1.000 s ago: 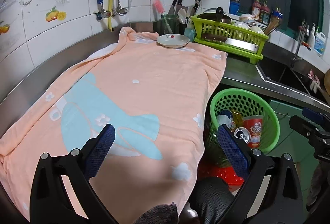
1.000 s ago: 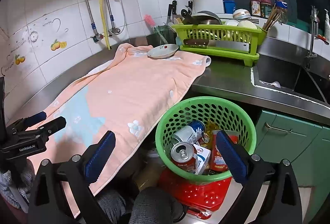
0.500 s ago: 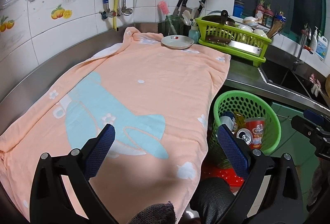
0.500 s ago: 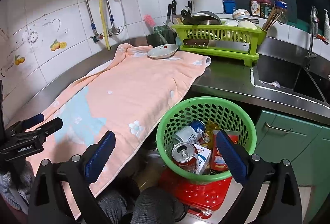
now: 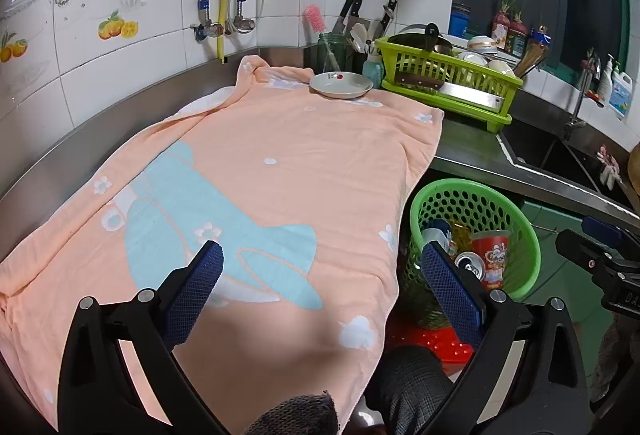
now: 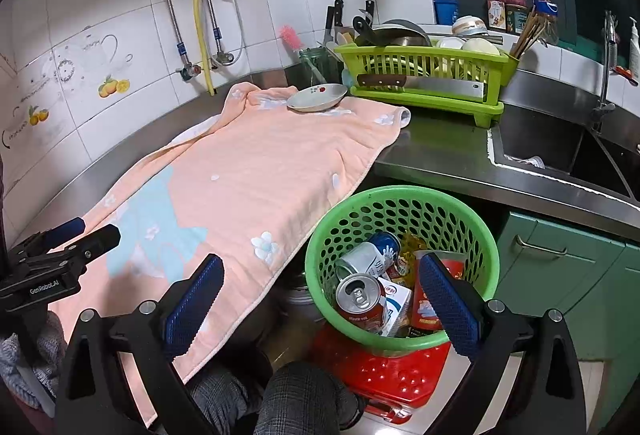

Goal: Collect trash

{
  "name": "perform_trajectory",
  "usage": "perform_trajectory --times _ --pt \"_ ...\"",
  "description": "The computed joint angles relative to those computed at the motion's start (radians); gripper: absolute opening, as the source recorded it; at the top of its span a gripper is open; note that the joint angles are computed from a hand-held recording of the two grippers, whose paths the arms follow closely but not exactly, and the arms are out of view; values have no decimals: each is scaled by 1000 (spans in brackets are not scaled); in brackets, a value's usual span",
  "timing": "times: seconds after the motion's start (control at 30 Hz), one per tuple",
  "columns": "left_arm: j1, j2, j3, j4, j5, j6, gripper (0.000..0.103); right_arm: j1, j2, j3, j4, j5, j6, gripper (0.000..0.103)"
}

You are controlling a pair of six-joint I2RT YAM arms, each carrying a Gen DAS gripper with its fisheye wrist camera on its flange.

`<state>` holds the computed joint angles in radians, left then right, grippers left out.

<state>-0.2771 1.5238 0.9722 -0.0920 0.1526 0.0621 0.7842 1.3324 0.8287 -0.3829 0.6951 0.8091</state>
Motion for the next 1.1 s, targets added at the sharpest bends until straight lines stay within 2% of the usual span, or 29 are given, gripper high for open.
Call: perform_trajectory --times 1.1 --pt "-4 -24 -28 25 -20 -22 98 21 30 35 -10 20 11 95"
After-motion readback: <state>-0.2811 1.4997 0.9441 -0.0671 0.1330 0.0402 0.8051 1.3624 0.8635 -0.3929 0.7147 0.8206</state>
